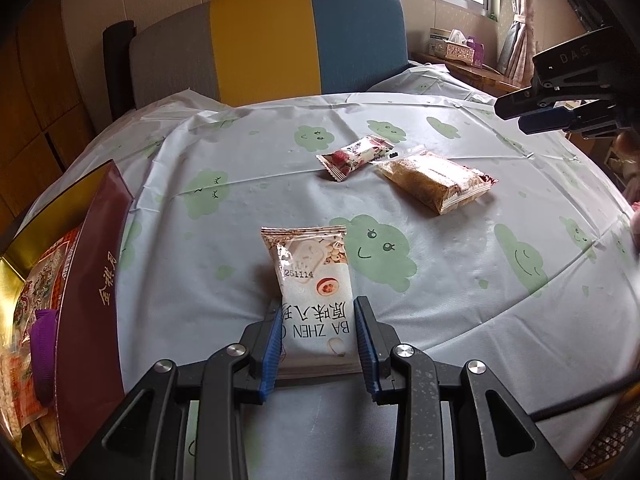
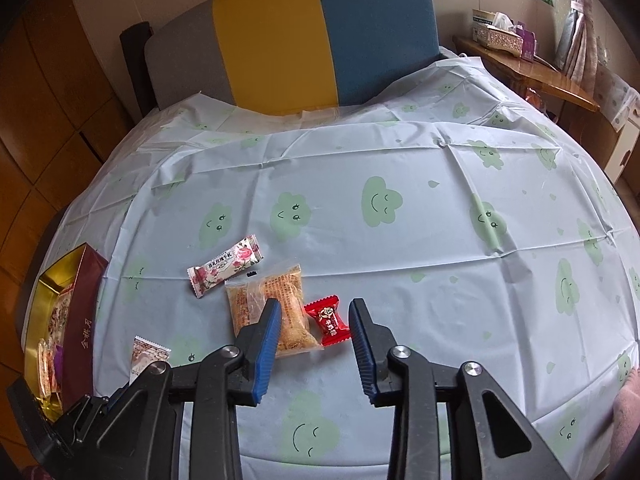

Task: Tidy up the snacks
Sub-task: 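Lift the white pack off the table with the left tool, then move the right tool to the small red candy while the left tool holds the white pack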

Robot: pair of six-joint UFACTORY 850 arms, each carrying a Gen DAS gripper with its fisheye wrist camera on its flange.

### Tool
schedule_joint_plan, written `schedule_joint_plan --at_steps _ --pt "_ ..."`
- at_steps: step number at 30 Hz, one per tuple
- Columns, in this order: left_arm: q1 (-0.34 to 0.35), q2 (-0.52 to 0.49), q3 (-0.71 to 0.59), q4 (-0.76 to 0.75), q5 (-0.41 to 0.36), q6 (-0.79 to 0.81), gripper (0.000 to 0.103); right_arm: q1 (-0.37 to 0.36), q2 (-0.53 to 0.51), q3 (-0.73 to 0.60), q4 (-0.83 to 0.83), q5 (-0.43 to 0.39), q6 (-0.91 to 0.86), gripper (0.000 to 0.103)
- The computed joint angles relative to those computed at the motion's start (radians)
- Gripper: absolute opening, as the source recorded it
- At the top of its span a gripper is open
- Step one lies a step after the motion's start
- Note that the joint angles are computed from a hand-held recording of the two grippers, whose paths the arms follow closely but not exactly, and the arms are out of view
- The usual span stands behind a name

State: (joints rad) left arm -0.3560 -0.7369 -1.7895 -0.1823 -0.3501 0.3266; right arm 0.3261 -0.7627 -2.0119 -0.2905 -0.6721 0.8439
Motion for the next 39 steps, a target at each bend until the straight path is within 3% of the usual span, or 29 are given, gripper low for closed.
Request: schedule_joint_plan --at_steps 7,18,24,35,39 --pt "0.001 0.012 0.027 -0.032 0.034 0.036 0.035 -0.046 0.044 0.082 0.142 0.087 0.023 0.035" --pt "0.009 0.017 0.038 -0.13 0.043 0.121 0.034 -0.044 -0.019 0.009 0.225 0.008 -0.051 0.035" --pt "0.007 0.016 0.038 -0.112 0.044 0.112 0.035 -0.031 -0.116 -0.139 0.098 -0.118 -0.026 0.032" --pt "-0.001 0.012 0.031 -0.037 0.044 0.048 0.035 -0.017 -0.333 -0.467 0.19 -0.355 -0.254 0.032" --pt "-0.001 0.01 0.027 -0.024 0.041 0.037 0.035 -0.002 -0.372 -0.534 0.149 -0.405 -0.286 0.026"
